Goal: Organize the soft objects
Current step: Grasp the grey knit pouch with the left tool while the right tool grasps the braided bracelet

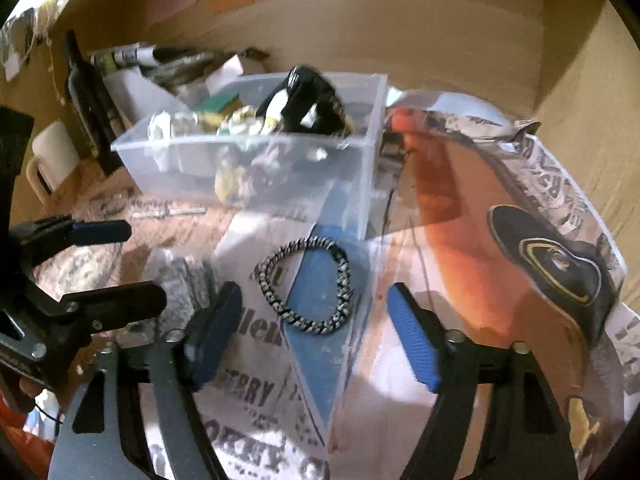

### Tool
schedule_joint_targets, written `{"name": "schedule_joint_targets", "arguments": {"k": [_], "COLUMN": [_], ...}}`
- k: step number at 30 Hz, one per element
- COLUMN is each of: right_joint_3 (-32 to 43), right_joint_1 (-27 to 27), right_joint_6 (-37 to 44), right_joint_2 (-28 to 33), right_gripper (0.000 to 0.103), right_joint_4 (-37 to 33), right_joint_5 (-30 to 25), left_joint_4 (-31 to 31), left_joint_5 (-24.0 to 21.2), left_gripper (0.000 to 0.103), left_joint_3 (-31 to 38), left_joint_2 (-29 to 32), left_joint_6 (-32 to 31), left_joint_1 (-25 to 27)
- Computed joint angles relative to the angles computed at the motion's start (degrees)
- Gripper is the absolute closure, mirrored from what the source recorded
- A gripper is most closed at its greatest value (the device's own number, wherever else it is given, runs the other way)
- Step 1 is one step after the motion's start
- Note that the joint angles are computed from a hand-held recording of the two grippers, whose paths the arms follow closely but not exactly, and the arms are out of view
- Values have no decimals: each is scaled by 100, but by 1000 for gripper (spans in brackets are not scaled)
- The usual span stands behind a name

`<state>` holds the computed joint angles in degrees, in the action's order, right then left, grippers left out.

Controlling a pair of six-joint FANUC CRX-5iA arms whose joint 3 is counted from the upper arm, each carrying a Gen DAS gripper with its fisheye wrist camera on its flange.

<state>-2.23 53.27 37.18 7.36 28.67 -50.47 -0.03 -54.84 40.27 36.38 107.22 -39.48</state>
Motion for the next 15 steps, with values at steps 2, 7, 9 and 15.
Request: {"name": "schedule_joint_targets", "arguments": {"k": [2, 7, 9, 15], "right_joint_3": [124, 36, -26, -208], "right_joint_1": [1, 0, -7, 55], "right_joint_6": [254, 216, 123, -237], "right_joint_2": [87, 57, 20, -48], "right_gripper": [48, 73, 82, 90], "right_joint_4": [-194, -144, -112, 302], "right_joint_5": [-107, -23, 33, 152], "left_joint_4": [215, 771, 857, 760], "left_joint_5": [150, 498, 561, 632], "left_gripper": [28, 52, 61, 79], "left_joint_3": [-132, -482, -524, -442], "left_joint_2": [-14, -103, -110, -103], "left_joint_6": [-55, -453, -570, -547], "left_joint_1": [35, 96, 89, 4]}}
